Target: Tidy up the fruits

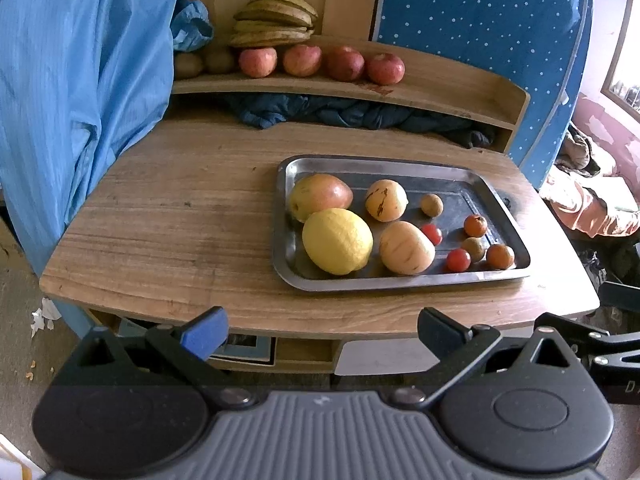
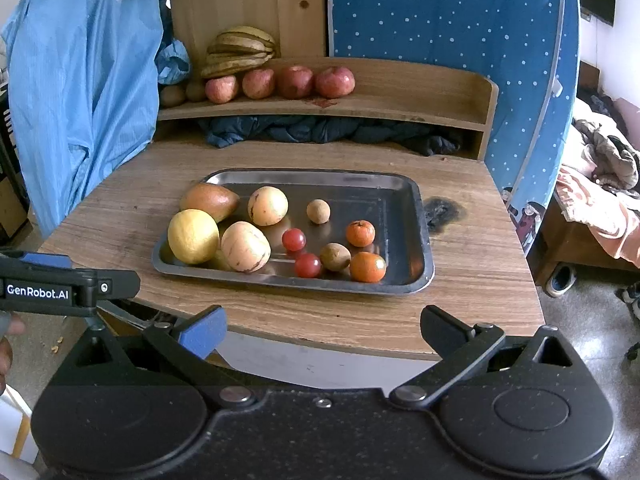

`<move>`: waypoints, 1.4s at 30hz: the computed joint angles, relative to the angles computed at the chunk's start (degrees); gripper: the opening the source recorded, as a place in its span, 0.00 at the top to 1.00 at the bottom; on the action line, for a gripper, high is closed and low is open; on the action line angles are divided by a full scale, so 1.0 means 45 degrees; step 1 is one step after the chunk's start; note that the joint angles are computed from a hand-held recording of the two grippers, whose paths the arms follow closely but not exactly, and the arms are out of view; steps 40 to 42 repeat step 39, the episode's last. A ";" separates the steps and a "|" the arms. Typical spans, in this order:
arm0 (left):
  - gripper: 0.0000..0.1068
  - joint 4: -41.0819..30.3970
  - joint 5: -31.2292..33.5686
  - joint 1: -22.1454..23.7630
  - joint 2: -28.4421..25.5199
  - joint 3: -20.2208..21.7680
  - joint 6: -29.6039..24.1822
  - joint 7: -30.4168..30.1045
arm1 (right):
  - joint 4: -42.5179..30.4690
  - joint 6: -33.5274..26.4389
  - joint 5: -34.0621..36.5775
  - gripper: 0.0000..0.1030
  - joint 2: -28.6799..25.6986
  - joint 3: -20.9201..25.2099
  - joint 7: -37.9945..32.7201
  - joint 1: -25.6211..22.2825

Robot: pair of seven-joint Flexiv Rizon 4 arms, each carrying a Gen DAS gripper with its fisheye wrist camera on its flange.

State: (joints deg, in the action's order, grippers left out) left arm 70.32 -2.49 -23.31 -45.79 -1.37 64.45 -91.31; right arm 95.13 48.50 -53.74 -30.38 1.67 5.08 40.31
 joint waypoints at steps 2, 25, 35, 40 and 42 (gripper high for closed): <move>0.04 -0.0014 0.0011 -0.0013 -0.0009 0.0021 -0.0015 -0.0036 | -0.0006 0.0027 0.0029 0.01 -0.0012 0.0012 -0.0047 -0.0024; 0.04 -0.0113 0.0230 -0.0131 -0.0039 0.0110 -0.0031 -0.0084 | -0.0171 0.0066 0.0531 0.01 -0.0094 0.0053 -0.0688 -0.0036; 0.04 -0.0216 0.0240 -0.0124 -0.0078 0.0127 -0.0226 -0.0180 | -0.0243 0.0058 0.0719 0.01 -0.0145 0.0080 -0.0905 -0.0006; 0.04 -0.0230 0.0400 -0.0216 -0.0086 0.0265 -0.0132 -0.0239 | -0.0301 0.0049 0.0805 0.01 -0.0181 0.0086 -0.1079 0.0010; 0.04 -0.0230 0.0400 -0.0216 -0.0086 0.0265 -0.0132 -0.0239 | -0.0301 0.0049 0.0805 0.01 -0.0181 0.0086 -0.1079 0.0010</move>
